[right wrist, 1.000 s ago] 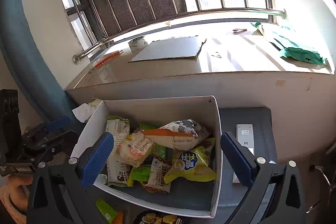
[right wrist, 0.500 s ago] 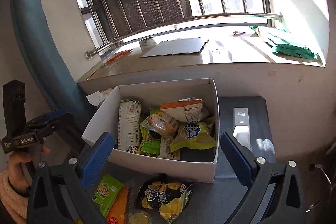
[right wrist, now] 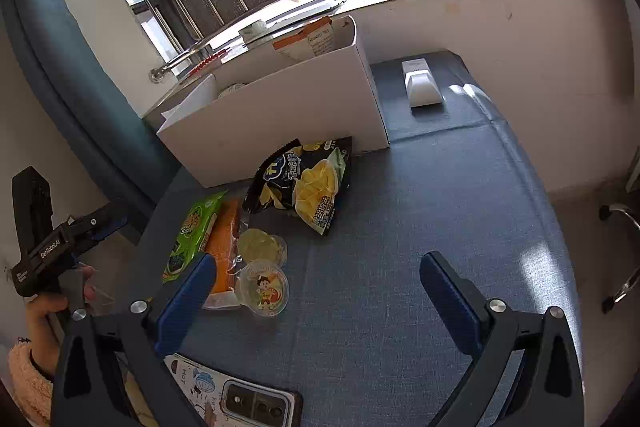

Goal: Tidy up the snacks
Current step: 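Grasp the black-and-yellow chip bag with the right gripper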

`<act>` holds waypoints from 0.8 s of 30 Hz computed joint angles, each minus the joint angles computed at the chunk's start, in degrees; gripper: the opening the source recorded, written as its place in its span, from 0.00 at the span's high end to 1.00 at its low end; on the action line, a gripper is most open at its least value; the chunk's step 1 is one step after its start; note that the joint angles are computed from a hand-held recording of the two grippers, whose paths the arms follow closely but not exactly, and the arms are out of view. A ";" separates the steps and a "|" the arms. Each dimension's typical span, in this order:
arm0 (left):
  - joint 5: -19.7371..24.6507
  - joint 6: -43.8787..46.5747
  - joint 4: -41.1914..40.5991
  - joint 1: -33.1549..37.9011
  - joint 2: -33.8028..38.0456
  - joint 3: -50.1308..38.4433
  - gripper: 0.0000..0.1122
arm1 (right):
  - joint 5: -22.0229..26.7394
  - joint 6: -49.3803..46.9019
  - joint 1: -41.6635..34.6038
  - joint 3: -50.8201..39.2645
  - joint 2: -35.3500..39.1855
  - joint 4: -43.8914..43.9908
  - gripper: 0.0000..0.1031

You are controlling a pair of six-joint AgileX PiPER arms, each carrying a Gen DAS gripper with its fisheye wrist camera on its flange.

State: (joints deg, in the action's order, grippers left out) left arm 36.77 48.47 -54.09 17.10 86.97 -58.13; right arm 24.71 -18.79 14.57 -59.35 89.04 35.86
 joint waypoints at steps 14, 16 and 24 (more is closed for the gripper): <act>0.59 0.61 0.24 -0.87 -2.99 7.57 0.08 | 3.68 10.49 3.50 -11.45 11.50 -12.74 0.00; 1.16 0.98 0.28 -0.96 -3.28 7.62 0.08 | 4.67 11.35 4.00 -15.19 14.10 -14.21 0.00; 2.51 2.57 -0.05 0.16 -5.27 9.46 0.08 | 9.96 11.90 2.54 -30.99 25.64 -10.39 0.00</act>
State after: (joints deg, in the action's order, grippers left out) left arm 39.28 51.04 -54.15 17.26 81.70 -48.66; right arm 34.67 -6.89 17.10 -90.34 114.68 25.47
